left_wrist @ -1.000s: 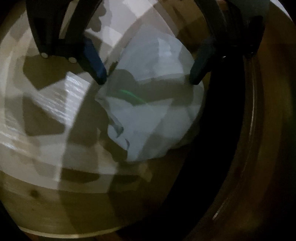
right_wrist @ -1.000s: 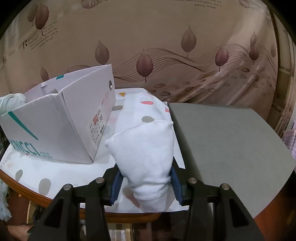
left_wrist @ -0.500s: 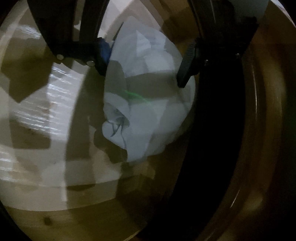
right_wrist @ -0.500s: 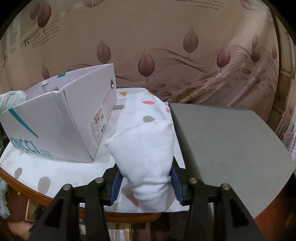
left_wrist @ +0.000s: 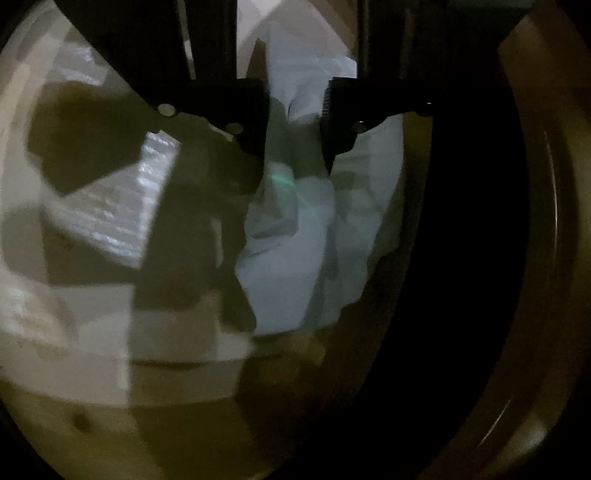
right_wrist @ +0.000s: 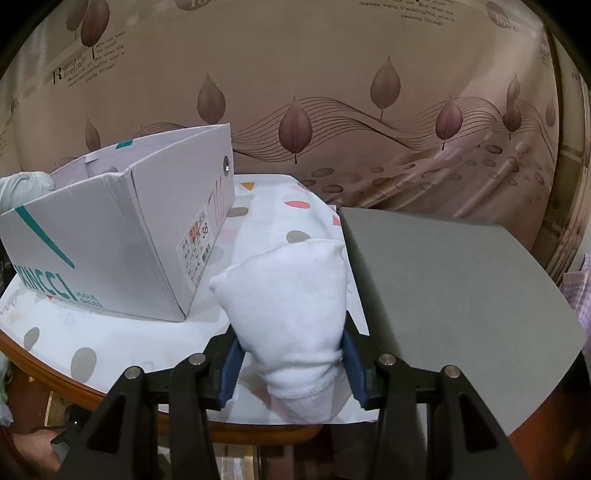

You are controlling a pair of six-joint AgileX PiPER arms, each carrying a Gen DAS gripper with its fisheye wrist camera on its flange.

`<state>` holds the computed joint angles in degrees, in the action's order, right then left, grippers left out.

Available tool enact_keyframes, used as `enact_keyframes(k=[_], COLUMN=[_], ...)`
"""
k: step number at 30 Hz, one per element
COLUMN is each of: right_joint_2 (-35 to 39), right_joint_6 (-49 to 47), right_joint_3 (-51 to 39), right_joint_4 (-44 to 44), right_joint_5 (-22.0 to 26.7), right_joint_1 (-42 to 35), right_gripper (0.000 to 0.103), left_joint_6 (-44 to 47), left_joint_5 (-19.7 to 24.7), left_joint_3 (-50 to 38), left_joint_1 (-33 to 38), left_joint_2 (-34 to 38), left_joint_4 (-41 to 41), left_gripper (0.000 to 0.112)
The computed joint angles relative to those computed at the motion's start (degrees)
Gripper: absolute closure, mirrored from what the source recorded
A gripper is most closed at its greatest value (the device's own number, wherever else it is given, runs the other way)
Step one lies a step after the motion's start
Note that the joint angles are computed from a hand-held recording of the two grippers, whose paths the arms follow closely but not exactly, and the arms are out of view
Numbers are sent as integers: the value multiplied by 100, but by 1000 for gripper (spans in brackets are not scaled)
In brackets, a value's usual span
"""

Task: Take underwear out of drawer
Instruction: 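Lift the pale cloth with the left tool out of the drawer toward the box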

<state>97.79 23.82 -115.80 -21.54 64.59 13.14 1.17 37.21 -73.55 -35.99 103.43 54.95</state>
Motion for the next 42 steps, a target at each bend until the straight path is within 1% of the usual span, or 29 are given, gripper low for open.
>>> enact_keyframes(k=[2,3,4,6,7,8,10,11,14,17,19,20,23,24,26,30,34,35,37,39,40,41,42], right_joint_2=[8,5,7,11,15,36,57,83,51,38,64,60,41,21,-29,-171,-302,-337,-401,-456,-478,-477,-491], right_joint_6=[-3,-4,-13,7,9,-10,-1,-18,-34,-26,-35,-14,80,100,129,156,172,151,181,133,137,98,60], right_joint_3=[-18,-10,-12,-27,-33,-66,-90,-130,-86,-61,-80,-64,19,45,105,235,300,311,370,412,441,436,450], right_joint_4=[-5,-5,1,20,24,33,40,29,16,-15,-77,-76,-193,-186,-190,-202,-190,-214,-333,-246,-226,-133,-36], right_joint_5=[14,5,0,11,18,28,31,53,39,21,32,15,-63,-85,-122,-227,-331,-354,-406,-454,-471,-457,-462], right_joint_1=[11,9,6,-3,1,2,-3,9,8,13,39,31,60,54,43,38,47,67,117,88,66,13,-35], right_gripper=[55,55,55,54,54,54,54,54,54,54,55,55,55,56,56,56,56,56,56,56,56,56,56], left_joint_6=[-102,26,345,604,856,1232,1680,1852,2136,2092,2119,2039,2129,2069,2300,2187,2037,2009,2180,2125,2027,2085,2063], left_joint_5=[61,102,199,321,424,578,912,997,1588,2025,2205,2422,2581,2653,2410,2507,2501,2636,2574,2769,2819,2784,2877], left_joint_3=[43,9,-103,-206,-284,-443,-651,-774,-1155,-1566,-1941,-2057,-2267,-2257,-1942,-1960,-1852,-1952,-1911,-2170,-2241,-2195,-2287], left_joint_1=[-56,-34,7,-3,-4,37,31,82,68,-6,36,-57,-10,-90,226,229,149,155,389,403,366,471,486], left_joint_2=[-67,-96,-103,-225,-279,-364,-497,-519,-723,-856,-809,-878,-950,-1042,-1237,-1401,-1579,-1595,-1583,-1651,-1700,-1760,-1774], left_joint_4=[45,-144,-520,-796,-1065,-1564,-2204,-2413,-3143,-3485,-3651,-3681,-3903,-3878,-4182,-4370,-4333,-4433,-4615,-4721,-4675,-4778,-4822], left_gripper=[98,98,98,98,98,98,98,99,98,98,98,98,98,98,99,98,99,98,98,98,98,98,98])
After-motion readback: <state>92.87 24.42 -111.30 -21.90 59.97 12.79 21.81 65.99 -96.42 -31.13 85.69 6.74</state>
